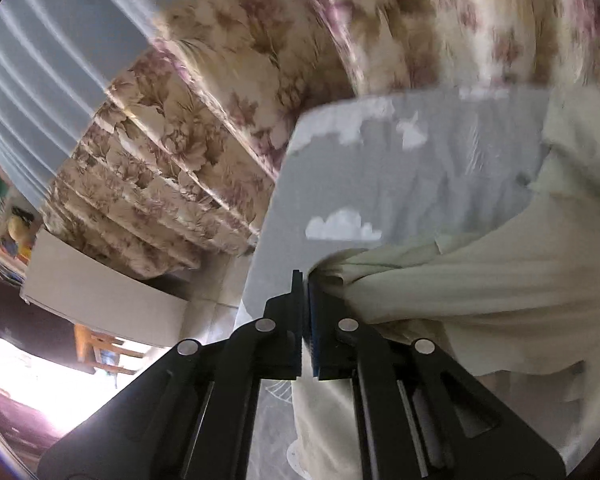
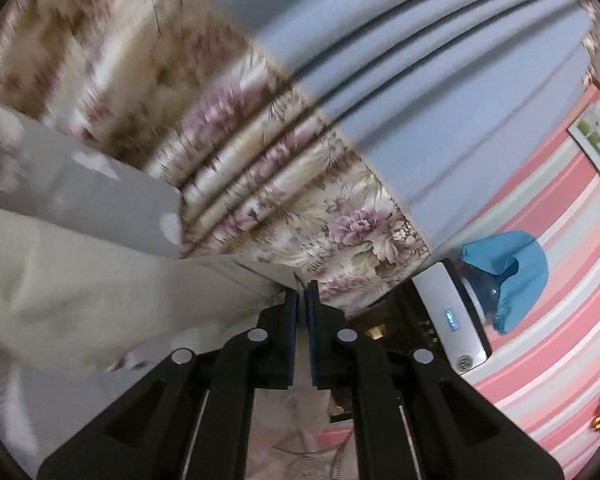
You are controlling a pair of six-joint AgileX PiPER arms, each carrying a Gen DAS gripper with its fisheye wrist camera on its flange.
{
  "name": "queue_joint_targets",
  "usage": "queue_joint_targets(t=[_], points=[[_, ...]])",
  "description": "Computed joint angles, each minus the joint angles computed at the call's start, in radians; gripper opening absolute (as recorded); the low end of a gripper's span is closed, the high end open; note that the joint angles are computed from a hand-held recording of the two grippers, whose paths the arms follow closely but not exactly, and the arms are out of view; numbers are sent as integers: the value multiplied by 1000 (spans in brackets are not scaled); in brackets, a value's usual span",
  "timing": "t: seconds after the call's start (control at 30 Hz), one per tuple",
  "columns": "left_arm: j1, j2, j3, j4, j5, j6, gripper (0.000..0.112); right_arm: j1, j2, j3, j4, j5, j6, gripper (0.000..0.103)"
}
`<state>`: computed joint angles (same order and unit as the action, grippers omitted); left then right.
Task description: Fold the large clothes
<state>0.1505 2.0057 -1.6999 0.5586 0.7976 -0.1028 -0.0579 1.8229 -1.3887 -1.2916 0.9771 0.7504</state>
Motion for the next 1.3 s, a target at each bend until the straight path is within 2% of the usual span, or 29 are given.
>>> queue_joint_targets(t=[0.07,0.1,0.13,0.17,0.2,0.23,0.27,0.37,0.43,0.5,0.57,0.7,0.73,0.87,0.93,1.0,1.03,1.07,1.1,1.13,1.17,1.2,1.23,1.3], points=[[-35,-12,89,140,-54,-120,5,-30,96,-97,84,-1,-65,15],[-48,-25,124,180,-58,-148,7,-40,108,-127,184,-26,-137,27],[-68,-63,190,224,-72,-193,10,-60,98,-129,284,-76,-178,45],[-71,-98,235,227,-94,-206,18,-85,55,-92,384,-161,-202,54],[-75,-145,293,228,-124,-227,48,-102,8,-64,484,-215,-231,65],[-84,-221,374,235,-167,-271,81,-115,-69,-6,575,-281,-253,65],[-90,-277,438,238,-205,-302,89,-119,-122,34,626,-311,-264,66],[-141,-473,621,151,-265,-310,89,-105,-356,242,903,-447,-433,66],[-197,-602,748,63,-287,-317,89,-52,-482,364,1010,-472,-497,67],[-261,-684,847,41,-291,-372,89,71,-606,514,1007,-494,-429,67],[-344,-761,938,-4,-272,-423,89,229,-697,636,916,-498,-250,67],[-458,-889,1066,-275,-262,-333,89,569,-871,767,758,-376,142,67],[-490,-909,1086,-293,-257,-346,89,619,-890,781,727,-358,206,67],[-663,-926,1159,-265,-264,-524,89,968,-939,831,548,-214,585,67],[-722,-906,1173,-295,-273,-541,89,1028,-926,849,547,-217,657,67],[-771,-856,1185,-299,-316,-572,89,1021,-900,880,572,-278,682,66],[-793,-825,1184,-284,-336,-606,85,985,-877,885,595,-323,651,59],[-817,-782,1186,-288,-371,-629,78,956,-840,888,603,-371,630,47],[-820,-762,1182,-276,-383,-626,66,940,-808,890,595,-399,621,17],[-809,-763,1167,-289,-367,-583,37,935,-774,893,548,-414,648,11],[-787,-764,1168,-342,-384,-500,30,921,-749,895,504,-429,671,9],[-750,-776,1174,-432,-406,-400,24,917,-743,890,468,-408,679,7],[-710,-782,1175,-526,-423,-300,16,938,-756,887,428,-347,706,6],[-612,-816,1156,-703,-371,-100,7,1004,-800,879,327,-147,742,5]])
